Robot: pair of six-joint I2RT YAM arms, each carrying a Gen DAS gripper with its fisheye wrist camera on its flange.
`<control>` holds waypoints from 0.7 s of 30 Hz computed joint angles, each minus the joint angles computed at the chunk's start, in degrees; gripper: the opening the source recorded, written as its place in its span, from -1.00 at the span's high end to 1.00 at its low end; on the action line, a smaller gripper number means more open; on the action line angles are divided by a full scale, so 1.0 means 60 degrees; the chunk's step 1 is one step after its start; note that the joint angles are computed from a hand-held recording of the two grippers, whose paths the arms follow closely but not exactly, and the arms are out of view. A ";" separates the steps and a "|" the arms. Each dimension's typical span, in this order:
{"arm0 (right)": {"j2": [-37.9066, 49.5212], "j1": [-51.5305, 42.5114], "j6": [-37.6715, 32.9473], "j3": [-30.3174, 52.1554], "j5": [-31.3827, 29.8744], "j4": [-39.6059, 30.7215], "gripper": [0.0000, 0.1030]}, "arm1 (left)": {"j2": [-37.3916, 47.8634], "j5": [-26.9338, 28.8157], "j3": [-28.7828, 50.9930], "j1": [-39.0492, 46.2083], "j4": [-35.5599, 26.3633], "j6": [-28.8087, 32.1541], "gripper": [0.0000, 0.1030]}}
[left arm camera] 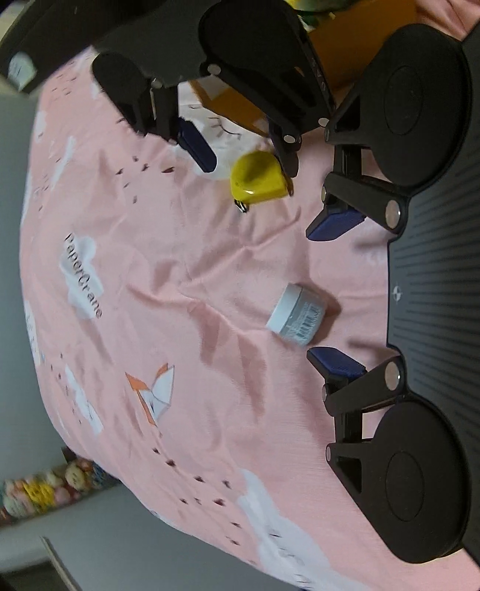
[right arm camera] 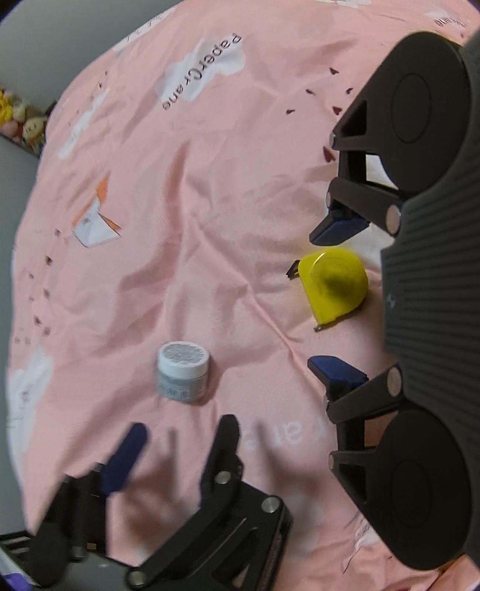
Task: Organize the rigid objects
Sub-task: 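Grasp the yellow tape measure with the right tool while the left tool grasps the white jar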
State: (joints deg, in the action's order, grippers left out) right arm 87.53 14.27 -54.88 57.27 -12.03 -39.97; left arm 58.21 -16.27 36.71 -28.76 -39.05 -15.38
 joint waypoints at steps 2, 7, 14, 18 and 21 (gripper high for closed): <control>0.0438 0.0186 0.0004 0.0154 0.0301 0.0074 -0.27 | 0.0388 0.0134 -0.0032 0.0298 0.0382 0.0650 -0.50; 0.1247 0.0559 0.0113 0.0479 0.0895 0.0307 -0.29 | 0.1502 -0.0021 0.0013 0.0526 0.1125 0.1662 -0.50; 0.1788 0.0811 -0.0129 0.0613 0.1526 0.0328 -0.33 | 0.2385 -0.0248 -0.0146 0.0594 0.1842 0.2436 -0.15; 0.1988 0.0786 0.0001 0.0624 0.1476 0.0387 -0.26 | 0.2362 0.0041 -0.0169 0.0861 0.1960 0.2481 0.04; 0.1868 0.0724 0.0053 0.0421 0.1436 0.0517 -0.14 | 0.2190 0.0275 -0.0071 0.0987 0.1725 0.2209 0.05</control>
